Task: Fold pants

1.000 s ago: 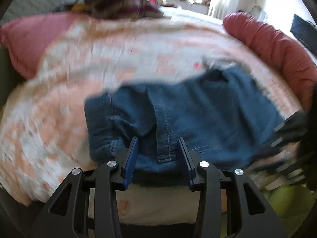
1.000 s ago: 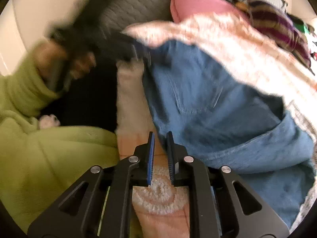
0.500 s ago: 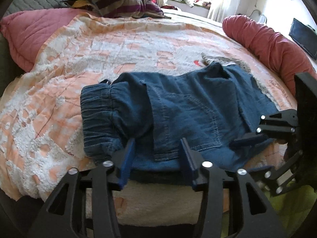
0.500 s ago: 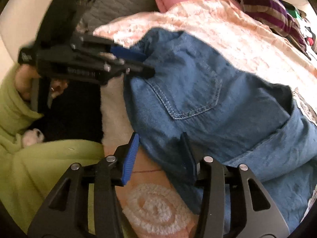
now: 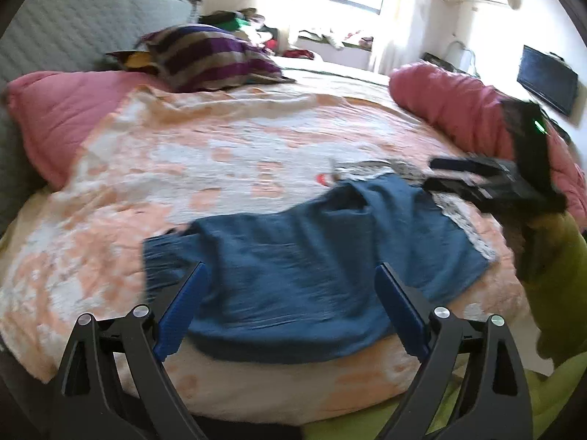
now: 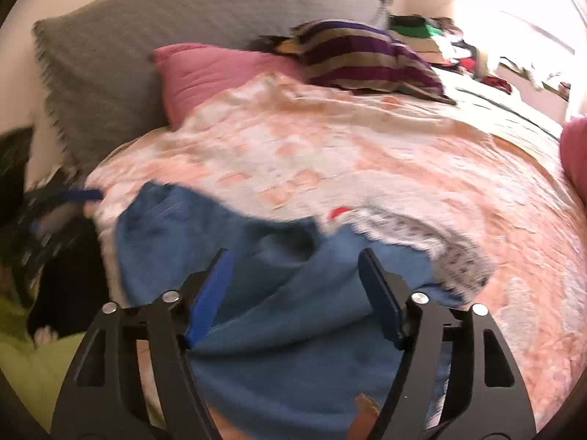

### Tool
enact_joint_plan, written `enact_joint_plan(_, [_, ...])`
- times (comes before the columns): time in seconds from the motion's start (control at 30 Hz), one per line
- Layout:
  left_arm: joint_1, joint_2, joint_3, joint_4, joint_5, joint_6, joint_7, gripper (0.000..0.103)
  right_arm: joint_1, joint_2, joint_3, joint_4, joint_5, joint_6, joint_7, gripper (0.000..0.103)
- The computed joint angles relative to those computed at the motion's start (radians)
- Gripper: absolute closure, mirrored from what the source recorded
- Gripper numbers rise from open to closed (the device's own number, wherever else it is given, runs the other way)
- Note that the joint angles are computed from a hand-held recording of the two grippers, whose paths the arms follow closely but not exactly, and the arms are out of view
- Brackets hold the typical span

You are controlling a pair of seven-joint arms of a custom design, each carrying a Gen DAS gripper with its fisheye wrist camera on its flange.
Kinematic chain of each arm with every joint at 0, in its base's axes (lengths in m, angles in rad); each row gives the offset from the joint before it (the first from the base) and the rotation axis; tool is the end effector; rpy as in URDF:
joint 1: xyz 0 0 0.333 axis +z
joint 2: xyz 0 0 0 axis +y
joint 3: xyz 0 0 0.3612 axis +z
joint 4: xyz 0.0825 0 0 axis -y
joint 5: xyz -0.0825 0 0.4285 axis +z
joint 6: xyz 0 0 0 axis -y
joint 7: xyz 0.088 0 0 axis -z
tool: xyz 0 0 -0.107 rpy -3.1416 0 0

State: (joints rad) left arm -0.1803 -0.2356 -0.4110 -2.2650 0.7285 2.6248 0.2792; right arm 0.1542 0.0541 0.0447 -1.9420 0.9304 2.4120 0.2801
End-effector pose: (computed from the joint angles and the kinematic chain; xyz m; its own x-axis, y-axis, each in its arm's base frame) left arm 0.4415 -0.3310 0.5304 0.0963 -0.9902 0.1008 -0.6865 -0.1394 -0.7137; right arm 0.6373 0.1326 0.5274 0.8016 -0.5928 -0.0781 -0.4456 -0.5052 -0.7391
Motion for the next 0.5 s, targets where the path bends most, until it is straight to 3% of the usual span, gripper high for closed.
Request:
enact_joint_plan(0.23, [-0.071, 0.207, 0.048, 0.155, -0.037, 0.044, 0.117, 0.012, -0.001, 0.179, 0.028, 0.211, -0.213, 0.023, 0.254, 0.034])
enact_joint_plan(0.4, [-0.127, 0.335, 0.097, 0.242, -0.211, 0.076, 0.295, 0.013, -0.008, 0.291, 0.065, 0.343, -0.369, -0.025, 0.386, 0.034])
enact_joint_plan(0.5, [-0.16, 0.38, 0.13, 0.279, -0.238, 0.067, 0.33, 0.014, 0.009, 0.343, 0.081, 0.392, -0.474, -0.026, 0.442, 0.034])
